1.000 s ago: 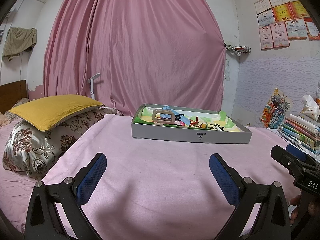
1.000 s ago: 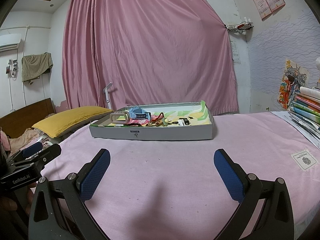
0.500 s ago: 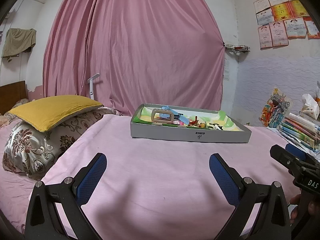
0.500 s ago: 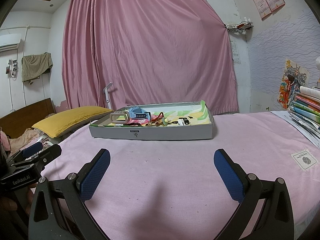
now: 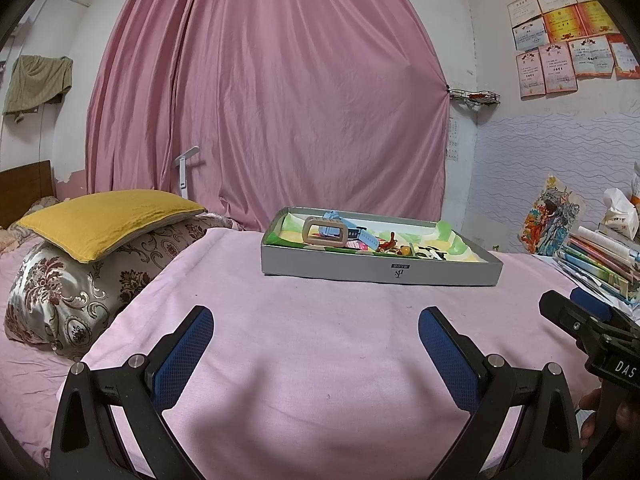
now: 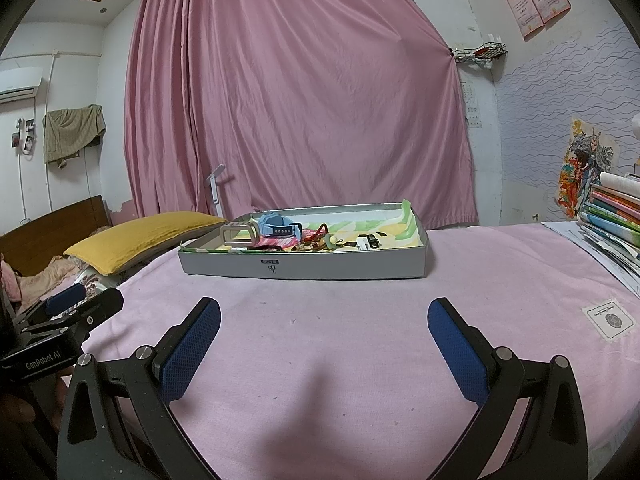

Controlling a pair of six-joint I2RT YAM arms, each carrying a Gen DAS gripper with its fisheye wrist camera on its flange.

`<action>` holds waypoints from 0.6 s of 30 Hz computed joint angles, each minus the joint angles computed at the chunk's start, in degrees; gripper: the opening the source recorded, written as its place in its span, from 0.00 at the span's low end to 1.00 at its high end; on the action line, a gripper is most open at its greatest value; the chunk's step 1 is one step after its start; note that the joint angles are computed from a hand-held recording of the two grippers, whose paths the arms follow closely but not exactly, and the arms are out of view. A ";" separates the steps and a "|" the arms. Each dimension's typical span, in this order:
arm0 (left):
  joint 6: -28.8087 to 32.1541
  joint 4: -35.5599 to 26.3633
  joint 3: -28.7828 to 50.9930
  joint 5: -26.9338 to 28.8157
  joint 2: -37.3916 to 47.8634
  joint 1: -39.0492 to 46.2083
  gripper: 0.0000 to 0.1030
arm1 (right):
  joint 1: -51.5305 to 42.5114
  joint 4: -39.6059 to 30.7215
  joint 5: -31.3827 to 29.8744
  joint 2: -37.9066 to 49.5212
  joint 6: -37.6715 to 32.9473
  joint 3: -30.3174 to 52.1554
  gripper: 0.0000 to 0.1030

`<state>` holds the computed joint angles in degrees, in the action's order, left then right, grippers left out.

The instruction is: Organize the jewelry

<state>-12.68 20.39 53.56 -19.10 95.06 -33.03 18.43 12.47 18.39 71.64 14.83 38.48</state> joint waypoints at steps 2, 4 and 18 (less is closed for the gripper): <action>0.03 -0.03 0.05 -0.08 -0.01 -0.04 1.00 | 0.17 0.18 0.14 0.11 0.08 -0.10 0.99; -0.11 0.21 -0.08 0.13 0.04 0.06 1.00 | 0.30 0.22 0.26 0.17 0.14 -0.14 0.99; -1.41 1.49 -0.99 -1.69 -0.04 -0.24 1.00 | 0.72 0.60 0.63 0.34 0.42 -0.41 0.99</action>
